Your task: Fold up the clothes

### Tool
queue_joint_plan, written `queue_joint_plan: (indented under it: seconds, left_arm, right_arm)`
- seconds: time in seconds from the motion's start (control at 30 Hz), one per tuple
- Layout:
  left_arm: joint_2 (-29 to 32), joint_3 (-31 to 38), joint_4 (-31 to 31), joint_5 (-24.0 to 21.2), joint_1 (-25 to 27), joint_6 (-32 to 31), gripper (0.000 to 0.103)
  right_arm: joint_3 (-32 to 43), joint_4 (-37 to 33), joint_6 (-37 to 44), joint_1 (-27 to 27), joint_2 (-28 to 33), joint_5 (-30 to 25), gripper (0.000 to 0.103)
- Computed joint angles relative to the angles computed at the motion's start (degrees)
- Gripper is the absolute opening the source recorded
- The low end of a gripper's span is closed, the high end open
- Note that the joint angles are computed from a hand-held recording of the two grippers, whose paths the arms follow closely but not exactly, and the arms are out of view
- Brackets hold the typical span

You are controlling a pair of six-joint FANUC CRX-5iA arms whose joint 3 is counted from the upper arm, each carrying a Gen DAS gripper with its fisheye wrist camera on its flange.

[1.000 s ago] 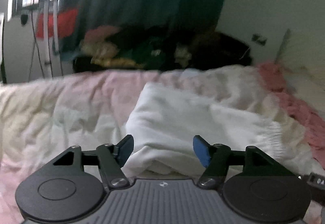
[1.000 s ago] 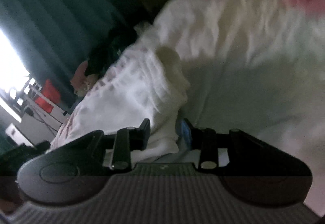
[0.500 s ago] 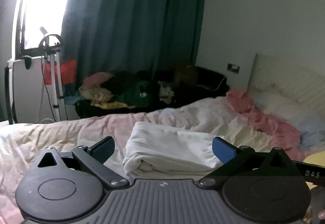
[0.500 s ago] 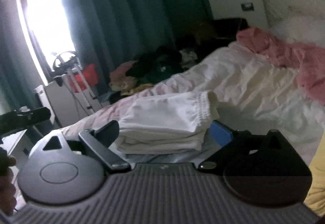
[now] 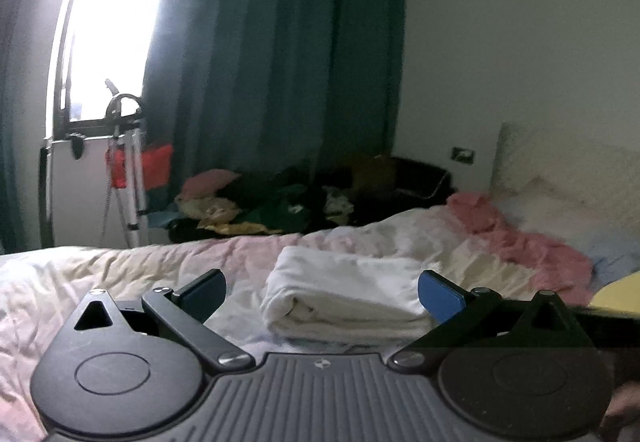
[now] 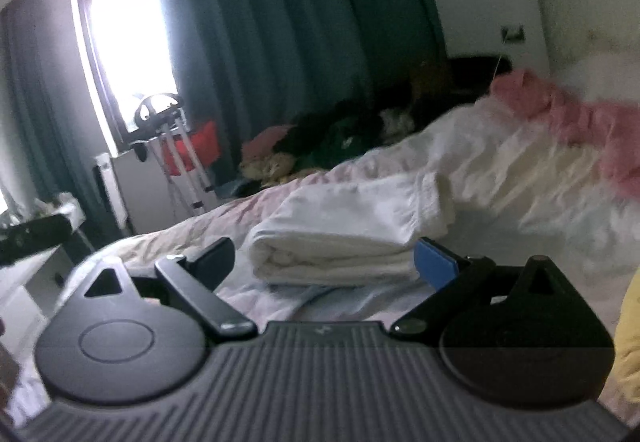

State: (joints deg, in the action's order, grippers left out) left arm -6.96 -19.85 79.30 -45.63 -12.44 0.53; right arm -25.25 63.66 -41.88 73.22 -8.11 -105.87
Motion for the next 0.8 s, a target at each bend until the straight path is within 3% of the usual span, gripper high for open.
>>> queue_joint_plan:
  seconds: [0.13, 0.4, 0.8]
  left_arm:
    - [0.63, -1.05, -0.85, 4.77, -1.13, 0.25, 0.103]
    - [3.20, -0.07, -4.26, 7.87, -1.42, 2.48, 0.103]
    - [4.11, 0.09, -7.33, 8.37, -2.71, 3.06, 0.103]
  right_arm:
    - [0.14, 0.04, 0.91, -1.10, 2.60, -1.55, 0.098]
    - [-0.40, -2.12, 2.99, -2.66, 2.45, 0.68, 0.098]
    - [-1.46, -4.09, 0.68, -2.93, 0.70, 2.36, 0.098]
